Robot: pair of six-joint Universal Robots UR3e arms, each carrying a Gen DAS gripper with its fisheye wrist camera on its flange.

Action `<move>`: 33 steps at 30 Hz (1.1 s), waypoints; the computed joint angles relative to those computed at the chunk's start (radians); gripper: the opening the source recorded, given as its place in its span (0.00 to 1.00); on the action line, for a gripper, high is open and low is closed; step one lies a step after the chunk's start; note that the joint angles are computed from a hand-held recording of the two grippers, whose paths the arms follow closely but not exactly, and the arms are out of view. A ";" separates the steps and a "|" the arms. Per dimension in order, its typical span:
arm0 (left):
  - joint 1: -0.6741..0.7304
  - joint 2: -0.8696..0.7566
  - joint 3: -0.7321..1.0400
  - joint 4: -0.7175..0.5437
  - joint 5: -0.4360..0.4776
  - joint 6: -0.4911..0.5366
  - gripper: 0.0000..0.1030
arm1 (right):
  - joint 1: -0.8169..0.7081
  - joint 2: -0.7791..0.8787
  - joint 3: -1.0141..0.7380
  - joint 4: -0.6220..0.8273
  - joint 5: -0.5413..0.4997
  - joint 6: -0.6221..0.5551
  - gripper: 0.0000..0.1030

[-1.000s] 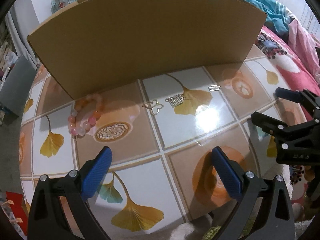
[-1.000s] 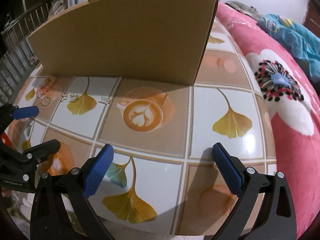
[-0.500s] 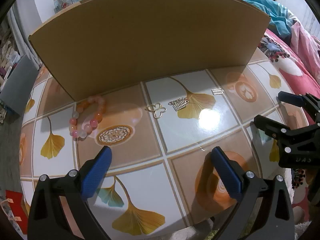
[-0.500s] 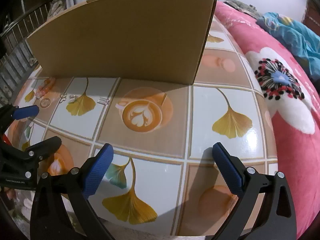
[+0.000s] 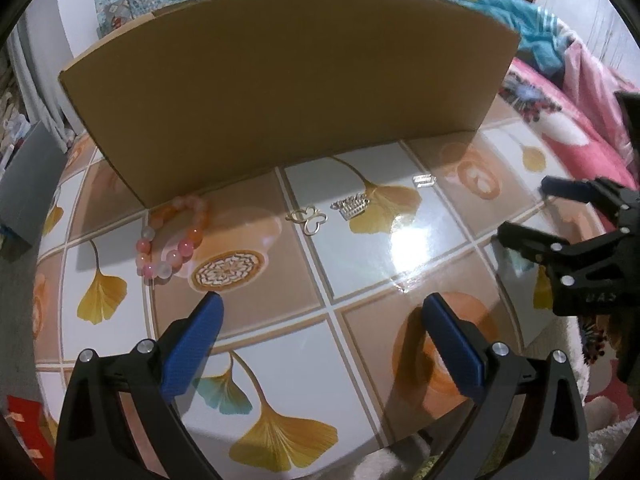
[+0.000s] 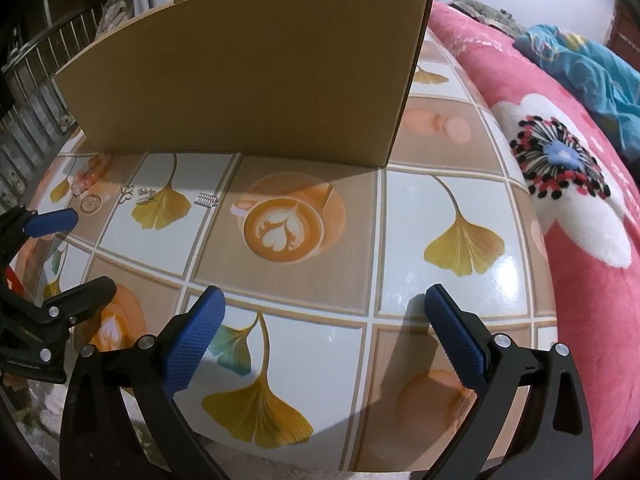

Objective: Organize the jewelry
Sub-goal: 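Move both grippers back to the small silver charms beside the box, then grasp the silver butterfly charm with the left gripper while the right gripper grasps the silver spring charm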

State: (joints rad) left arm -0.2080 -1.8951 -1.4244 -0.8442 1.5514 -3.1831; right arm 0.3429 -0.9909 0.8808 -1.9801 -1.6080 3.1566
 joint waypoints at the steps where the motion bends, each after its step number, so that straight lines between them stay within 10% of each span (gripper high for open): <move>1: 0.025 0.026 -0.043 0.037 -0.043 -0.003 0.95 | 0.002 0.003 -0.005 0.003 -0.002 0.000 0.92; 12: 0.116 0.128 -0.189 0.286 -0.154 0.096 0.84 | 0.004 -0.003 -0.009 -0.077 0.096 -0.018 0.92; 22: 0.082 -0.054 0.071 0.090 -0.129 0.130 0.43 | 0.003 0.035 -0.045 -0.142 0.178 -0.036 0.91; 33: 0.040 -0.147 0.236 -0.074 -0.038 0.144 0.25 | -0.017 0.052 -0.032 -0.178 0.212 -0.025 0.89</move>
State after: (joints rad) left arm -0.1683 -2.0421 -1.1883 -0.9177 1.5131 -3.0388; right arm 0.3262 -0.9389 0.8490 -2.1577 -1.3964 3.1311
